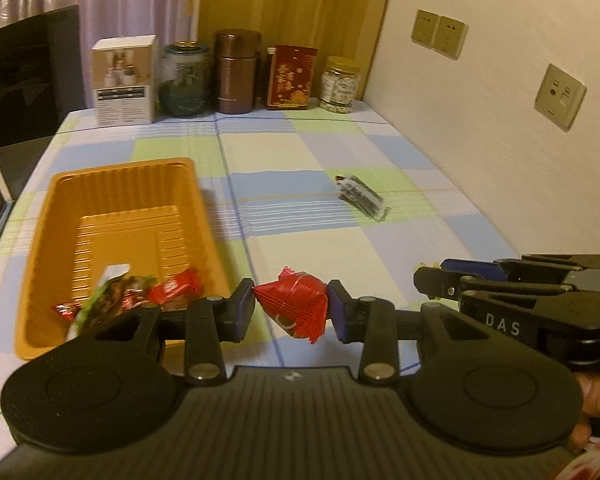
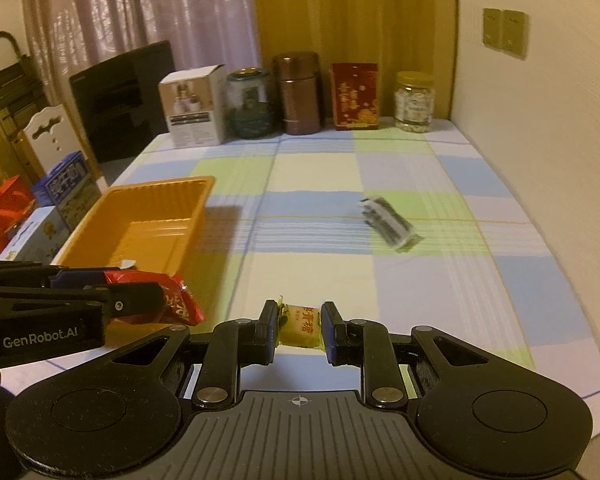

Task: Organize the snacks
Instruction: 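Carry the red bag and yellow candy over the orange tray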

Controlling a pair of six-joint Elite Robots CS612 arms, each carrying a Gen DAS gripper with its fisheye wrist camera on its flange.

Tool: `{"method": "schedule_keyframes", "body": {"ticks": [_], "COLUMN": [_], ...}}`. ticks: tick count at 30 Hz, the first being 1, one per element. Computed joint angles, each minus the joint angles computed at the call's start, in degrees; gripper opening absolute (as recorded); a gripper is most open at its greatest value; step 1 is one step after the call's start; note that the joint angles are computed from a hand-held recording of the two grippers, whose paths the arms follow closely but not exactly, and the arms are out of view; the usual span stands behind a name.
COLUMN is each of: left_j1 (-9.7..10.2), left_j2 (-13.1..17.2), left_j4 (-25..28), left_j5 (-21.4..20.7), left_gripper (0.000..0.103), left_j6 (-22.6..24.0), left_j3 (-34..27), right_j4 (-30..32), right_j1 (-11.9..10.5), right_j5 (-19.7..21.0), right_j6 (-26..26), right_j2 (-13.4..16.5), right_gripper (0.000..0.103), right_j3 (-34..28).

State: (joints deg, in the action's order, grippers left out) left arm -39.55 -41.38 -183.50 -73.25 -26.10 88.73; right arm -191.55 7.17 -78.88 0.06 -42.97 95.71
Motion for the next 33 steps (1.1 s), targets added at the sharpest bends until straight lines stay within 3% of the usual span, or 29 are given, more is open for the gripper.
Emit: {"method": "schedule_keyframes", "body": {"ticks": [13,33], "left_j1": [1.0,2.76], "left_j2": [-3.2,-4.9], "left_j4": [-1.7,-2.8], "left_j5": [4.4,8.3], "left_gripper": [0.036,0.036], "left_j6": [-3.2,-6.5], "left_j3": [5.9,9.1], "right_j4": [1.8,4.6], "right_j1": [2.6,5.3], "right_j5": [2.9,4.8], "right_j6": [-2.6,-5.9], "right_j2": [1.2,3.0], "right_gripper": [0.023,0.023], "right_j3": [-2.9,-6.9]}}
